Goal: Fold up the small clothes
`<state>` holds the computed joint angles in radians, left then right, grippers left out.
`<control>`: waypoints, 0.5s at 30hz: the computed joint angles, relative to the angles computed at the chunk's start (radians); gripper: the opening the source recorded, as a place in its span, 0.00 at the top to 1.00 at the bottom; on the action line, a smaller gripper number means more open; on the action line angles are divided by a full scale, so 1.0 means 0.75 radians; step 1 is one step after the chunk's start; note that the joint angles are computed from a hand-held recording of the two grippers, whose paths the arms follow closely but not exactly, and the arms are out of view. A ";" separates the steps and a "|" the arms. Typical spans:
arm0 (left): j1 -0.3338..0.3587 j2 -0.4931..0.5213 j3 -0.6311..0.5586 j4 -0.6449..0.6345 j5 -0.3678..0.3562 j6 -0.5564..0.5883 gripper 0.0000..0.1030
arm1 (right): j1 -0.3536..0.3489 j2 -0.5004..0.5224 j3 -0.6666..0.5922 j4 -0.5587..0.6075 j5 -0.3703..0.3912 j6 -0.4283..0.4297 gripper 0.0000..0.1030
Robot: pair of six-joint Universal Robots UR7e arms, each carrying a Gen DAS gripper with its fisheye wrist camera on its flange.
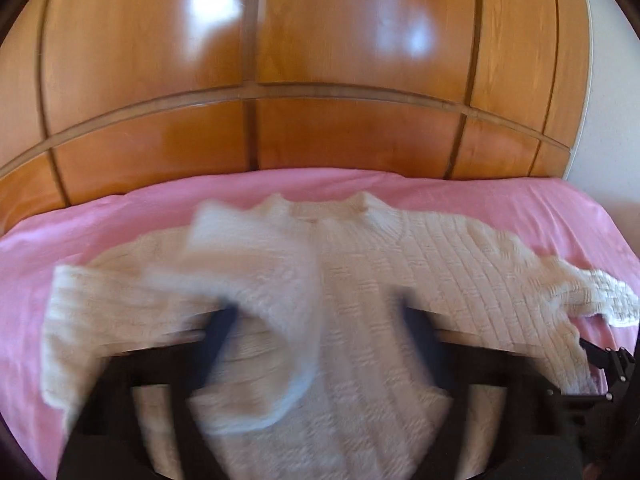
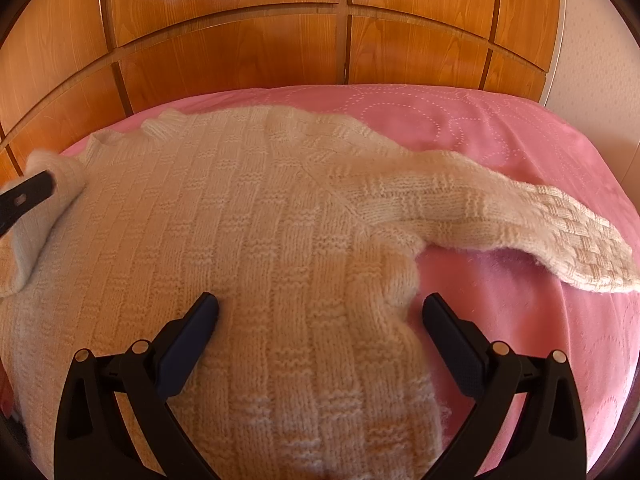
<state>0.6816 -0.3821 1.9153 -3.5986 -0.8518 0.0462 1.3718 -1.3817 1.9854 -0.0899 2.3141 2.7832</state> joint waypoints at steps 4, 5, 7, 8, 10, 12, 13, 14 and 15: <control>0.012 -0.048 0.170 -0.350 -0.022 0.036 0.10 | 0.000 0.002 -0.002 -0.001 0.001 0.002 0.02; 0.012 -0.050 0.197 -0.426 0.023 0.038 0.10 | 0.001 0.003 -0.003 -0.002 0.002 0.000 0.02; 0.019 -0.055 0.220 -0.496 0.104 0.008 0.10 | 0.003 0.005 -0.004 -0.004 0.007 -0.001 0.02; 0.032 -0.066 0.229 -0.504 0.136 -0.034 0.10 | 0.004 0.007 -0.005 -0.007 0.010 -0.002 0.02; 0.073 -0.099 0.258 -0.509 0.181 -0.191 0.10 | 0.009 0.011 -0.006 -0.014 0.021 -0.008 0.02; 0.115 -0.117 0.283 -0.548 0.213 -0.332 0.10 | 0.016 0.013 -0.004 -0.027 0.035 -0.016 0.02; 0.140 -0.128 0.292 -0.551 0.214 -0.390 0.10 | 0.022 0.017 -0.004 -0.035 0.051 -0.020 0.02; 0.161 -0.141 0.298 -0.535 0.206 -0.436 0.10 | 0.036 0.026 -0.007 -0.046 0.081 -0.028 0.02; 0.197 -0.165 0.302 -0.473 0.181 -0.522 0.10 | 0.052 0.032 -0.005 -0.070 0.112 -0.048 0.02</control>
